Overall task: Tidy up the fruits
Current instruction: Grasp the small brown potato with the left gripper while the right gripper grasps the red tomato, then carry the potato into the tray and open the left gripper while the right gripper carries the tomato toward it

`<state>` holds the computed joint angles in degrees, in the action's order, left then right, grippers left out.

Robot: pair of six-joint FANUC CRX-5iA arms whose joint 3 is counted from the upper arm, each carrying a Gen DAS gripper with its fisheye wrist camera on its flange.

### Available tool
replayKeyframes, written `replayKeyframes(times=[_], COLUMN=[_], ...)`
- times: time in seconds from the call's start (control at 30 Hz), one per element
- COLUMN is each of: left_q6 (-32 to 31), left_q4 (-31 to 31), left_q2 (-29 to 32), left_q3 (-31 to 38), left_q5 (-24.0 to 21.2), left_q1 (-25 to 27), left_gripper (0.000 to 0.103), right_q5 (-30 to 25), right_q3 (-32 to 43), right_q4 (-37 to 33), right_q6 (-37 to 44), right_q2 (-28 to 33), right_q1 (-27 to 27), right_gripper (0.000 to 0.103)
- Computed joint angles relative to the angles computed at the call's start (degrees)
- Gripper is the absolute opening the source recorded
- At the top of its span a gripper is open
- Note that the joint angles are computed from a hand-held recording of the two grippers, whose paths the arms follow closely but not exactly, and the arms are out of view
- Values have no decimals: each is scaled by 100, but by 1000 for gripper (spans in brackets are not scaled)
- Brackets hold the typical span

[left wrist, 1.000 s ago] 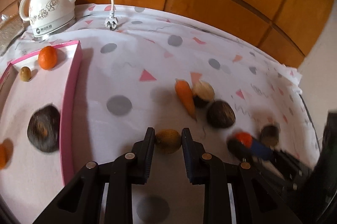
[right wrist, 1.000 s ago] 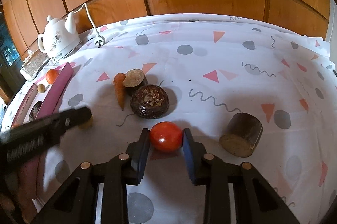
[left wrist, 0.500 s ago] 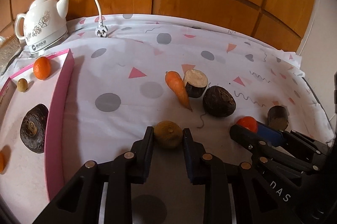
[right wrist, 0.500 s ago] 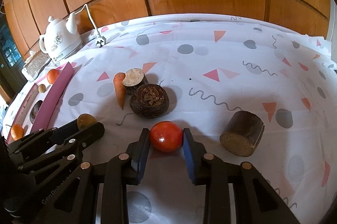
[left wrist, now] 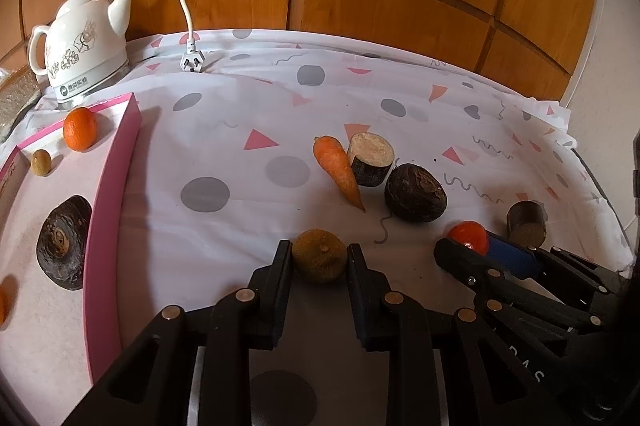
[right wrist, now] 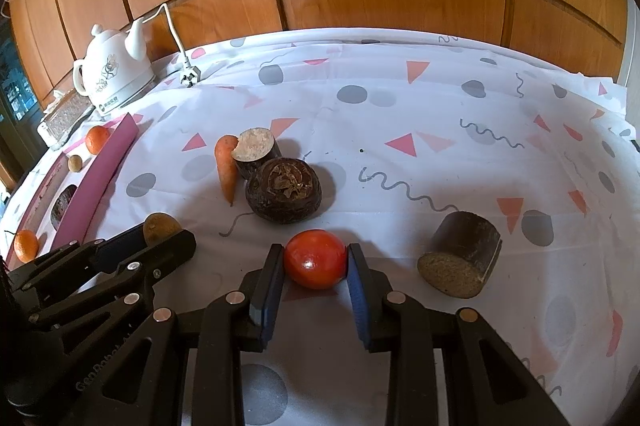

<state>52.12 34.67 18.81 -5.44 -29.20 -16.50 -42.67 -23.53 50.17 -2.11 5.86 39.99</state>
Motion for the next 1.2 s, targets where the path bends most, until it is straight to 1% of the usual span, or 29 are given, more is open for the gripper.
replayKeyframes(times=[0.17, 0.3, 0.4, 0.5, 0.57, 0.67, 0.73, 0.93, 1.1, 1.2], left_q6=[2, 201, 284, 37, -5, -276, -282, -261, 42, 291], left_q4=[-13, -243, -292, -87, -10, 292, 363, 528, 515, 437], left_q2=[-7, -20, -84, -266, -391, -620, -707, -953, -1029, -1012], left_q3=[3, 109, 113, -65, -150, -347, -382, -502, -492, -456], left_q5=[-17, -117, -249, -199, -196, -127, -146, -135, -163, -192], left_q1=[10, 13, 34, 35, 47, 88, 141, 420, 816, 1077], left_gripper=[26, 26, 26, 26, 26, 26, 26, 26, 26, 26], right_q5=[-58, -62, -68, -124, -171, -242, -248, -26, 345, 633], right_q3=[10, 1, 5, 41, 78, 125, 148, 313, 497, 702], right_q4=[41, 63, 63, 32, -6, -59, -86, -111, -72, -235], right_q6=[8, -11, -1, 58, 115, 224, 289, 482, 694, 1076], right_q2=[22, 17, 20, 36, 44, 50, 50, 90, 87, 139], right_q1=[15, 20, 20, 36, 52, 103, 145, 280, 324, 369], right_gripper=[31, 31, 31, 31, 31, 31, 30, 30, 30, 30])
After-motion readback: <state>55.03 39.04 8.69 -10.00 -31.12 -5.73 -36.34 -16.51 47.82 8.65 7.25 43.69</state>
